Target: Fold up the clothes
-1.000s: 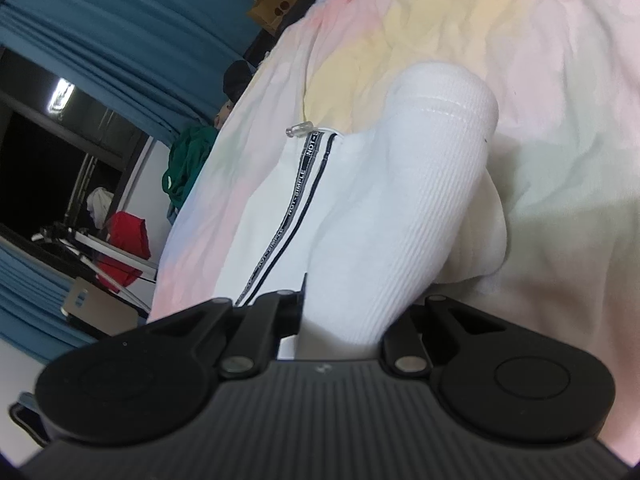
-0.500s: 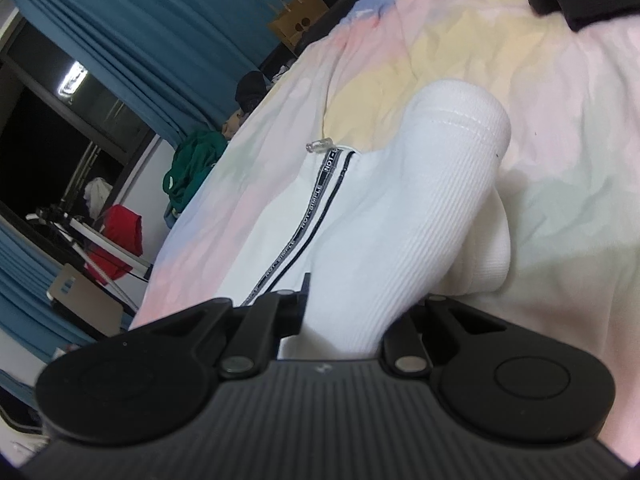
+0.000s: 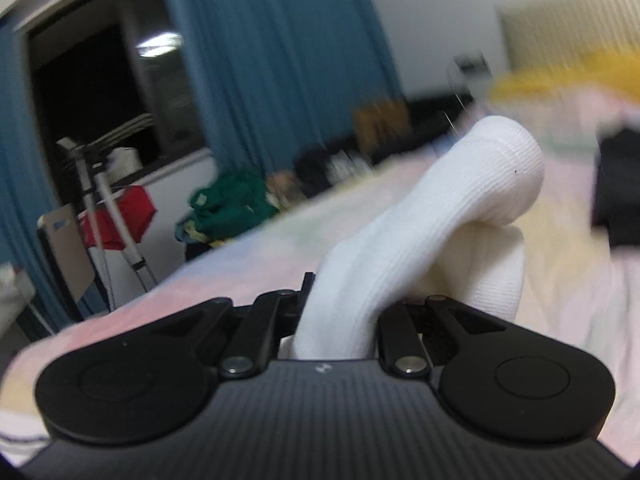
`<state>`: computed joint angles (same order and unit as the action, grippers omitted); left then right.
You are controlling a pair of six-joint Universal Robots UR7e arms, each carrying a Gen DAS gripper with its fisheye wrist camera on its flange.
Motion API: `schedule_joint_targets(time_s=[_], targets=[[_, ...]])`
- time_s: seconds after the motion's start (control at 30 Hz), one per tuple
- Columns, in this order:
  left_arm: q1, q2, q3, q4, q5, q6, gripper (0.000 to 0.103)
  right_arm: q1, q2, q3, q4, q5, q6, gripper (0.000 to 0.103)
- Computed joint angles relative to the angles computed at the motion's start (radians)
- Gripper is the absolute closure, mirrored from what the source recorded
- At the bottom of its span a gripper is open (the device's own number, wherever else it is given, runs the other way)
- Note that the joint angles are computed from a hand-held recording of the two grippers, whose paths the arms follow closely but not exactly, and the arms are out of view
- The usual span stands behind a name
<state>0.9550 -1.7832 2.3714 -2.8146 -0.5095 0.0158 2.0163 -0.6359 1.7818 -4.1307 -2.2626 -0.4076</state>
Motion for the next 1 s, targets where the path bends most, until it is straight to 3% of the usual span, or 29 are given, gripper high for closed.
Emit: schedule_joint_targets(time_s=[0.17, 0.23, 0.43, 0.57, 0.67, 0.87, 1.0], targets=[[-0.046, -0.074, 0.002, -0.019, 0.036, -0.05, 0.02, 0.097, 0.104, -0.087, -0.046, 0.06, -0.299, 0.088], [-0.064, -0.123, -0.001, -0.011, 0.042, -0.102, 0.02, 0.129, 0.141, -0.099, -0.025, 0.089, -0.366, 0.088], [-0.09, -0.201, -0.016, -0.029, 0.099, -0.185, 0.02, 0.177, 0.24, -0.101, 0.198, 0.091, -0.406, 0.088], [-0.068, -0.202, -0.035, 0.017, 0.072, -0.231, 0.02, 0.176, 0.279, -0.093, 0.365, 0.05, -0.453, 0.088], [-0.072, -0.182, -0.03, -0.01, 0.076, -0.194, 0.02, 0.171, 0.292, -0.089, 0.335, 0.047, -0.523, 0.088], [-0.116, -0.168, 0.012, -0.071, 0.109, -0.135, 0.02, 0.174, 0.26, -0.052, 0.295, 0.105, -0.531, 0.088], [-0.124, -0.157, 0.02, -0.108, 0.108, -0.108, 0.02, 0.184, 0.264, -0.043, 0.339, 0.121, -0.546, 0.087]])
